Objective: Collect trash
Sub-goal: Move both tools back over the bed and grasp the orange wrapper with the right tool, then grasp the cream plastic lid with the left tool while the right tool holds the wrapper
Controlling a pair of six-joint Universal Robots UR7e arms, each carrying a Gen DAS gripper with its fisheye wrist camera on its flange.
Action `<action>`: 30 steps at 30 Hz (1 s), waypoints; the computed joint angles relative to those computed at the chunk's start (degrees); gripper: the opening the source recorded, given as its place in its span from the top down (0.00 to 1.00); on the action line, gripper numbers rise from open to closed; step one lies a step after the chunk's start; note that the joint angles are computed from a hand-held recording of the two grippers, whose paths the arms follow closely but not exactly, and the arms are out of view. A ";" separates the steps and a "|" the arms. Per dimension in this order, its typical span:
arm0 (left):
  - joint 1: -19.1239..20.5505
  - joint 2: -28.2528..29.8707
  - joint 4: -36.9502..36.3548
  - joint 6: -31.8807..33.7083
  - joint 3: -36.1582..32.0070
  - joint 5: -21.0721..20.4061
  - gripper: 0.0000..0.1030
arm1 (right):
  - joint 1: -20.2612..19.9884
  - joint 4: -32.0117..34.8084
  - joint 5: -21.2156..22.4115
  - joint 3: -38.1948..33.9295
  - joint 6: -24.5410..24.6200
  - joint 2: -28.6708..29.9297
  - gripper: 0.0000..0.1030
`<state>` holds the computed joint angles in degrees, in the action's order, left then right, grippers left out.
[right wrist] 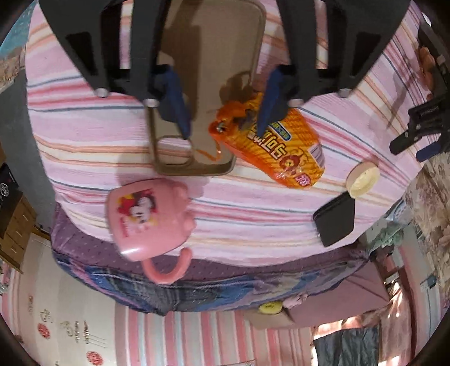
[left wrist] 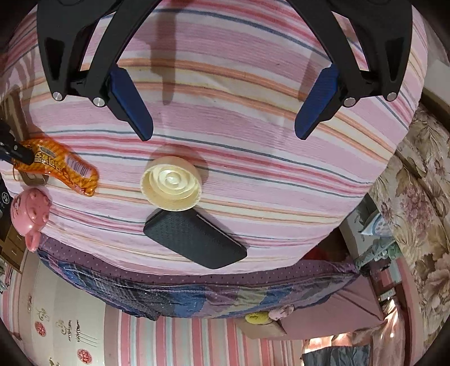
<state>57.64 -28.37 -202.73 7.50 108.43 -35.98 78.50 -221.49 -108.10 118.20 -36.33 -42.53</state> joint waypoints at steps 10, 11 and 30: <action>1.26 1.65 10.74 -2.38 -7.71 -2.06 0.05 | -0.79 -3.63 2.33 0.82 -1.68 -0.28 0.91; 1.27 2.16 11.61 -2.34 -8.64 -1.96 0.05 | -1.05 -3.56 2.71 1.09 -1.30 -0.70 0.91; -1.73 2.60 4.67 2.36 -3.74 -3.20 0.42 | -2.92 -1.46 5.62 5.68 -2.70 -5.39 0.91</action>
